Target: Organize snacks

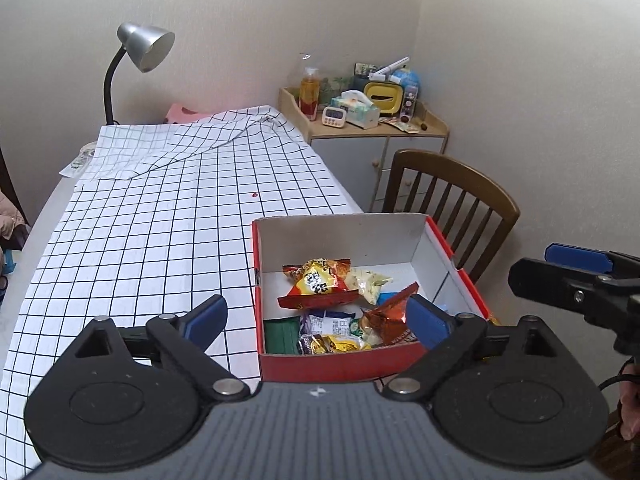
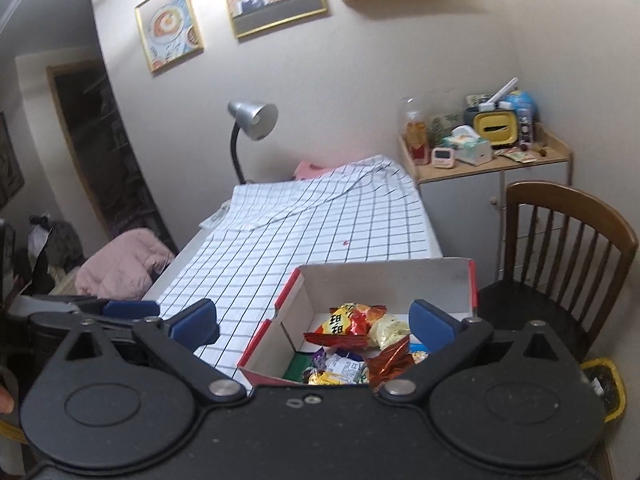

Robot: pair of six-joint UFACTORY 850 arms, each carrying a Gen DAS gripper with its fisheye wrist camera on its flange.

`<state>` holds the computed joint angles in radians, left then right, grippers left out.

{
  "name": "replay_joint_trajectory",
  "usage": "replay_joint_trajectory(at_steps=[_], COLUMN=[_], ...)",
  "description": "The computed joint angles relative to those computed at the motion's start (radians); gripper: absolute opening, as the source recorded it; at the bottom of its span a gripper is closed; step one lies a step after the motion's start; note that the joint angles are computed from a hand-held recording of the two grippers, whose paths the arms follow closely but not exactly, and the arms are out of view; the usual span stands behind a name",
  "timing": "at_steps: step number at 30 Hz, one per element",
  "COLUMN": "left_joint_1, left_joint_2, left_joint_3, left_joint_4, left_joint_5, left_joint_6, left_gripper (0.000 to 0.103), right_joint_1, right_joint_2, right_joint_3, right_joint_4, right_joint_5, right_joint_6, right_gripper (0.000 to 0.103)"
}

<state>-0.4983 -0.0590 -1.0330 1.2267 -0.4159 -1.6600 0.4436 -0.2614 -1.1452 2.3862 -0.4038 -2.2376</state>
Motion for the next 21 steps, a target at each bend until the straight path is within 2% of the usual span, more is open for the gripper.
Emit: replay_joint_trajectory(at_steps=[8,13,17,21], left_joint_1=[-0.005,-0.017,-0.016,-0.018], left_joint_2=[0.033,0.042,0.055,0.062], left_joint_3=[0.029,0.037,0.043,0.046], left_joint_4=[-0.033,-0.05,-0.05,-0.044], left_joint_5=[0.018,-0.004,-0.009,-0.032], left_joint_6=[0.008,0.014,0.003,-0.019], left_gripper=[0.096,0.096,0.096,0.096], right_joint_1=[0.013,0.021,0.029,0.037], right_joint_2=[0.041,0.057,0.074,0.081], right_joint_3=[0.054,0.078,0.109,0.118], right_joint_4=[0.162,0.228,0.367,0.433], right_joint_5=[0.017,0.021,-0.013,0.008], right_joint_6=[-0.111,-0.161,-0.26,-0.289], right_gripper=[0.103,0.103,0.103,0.103])
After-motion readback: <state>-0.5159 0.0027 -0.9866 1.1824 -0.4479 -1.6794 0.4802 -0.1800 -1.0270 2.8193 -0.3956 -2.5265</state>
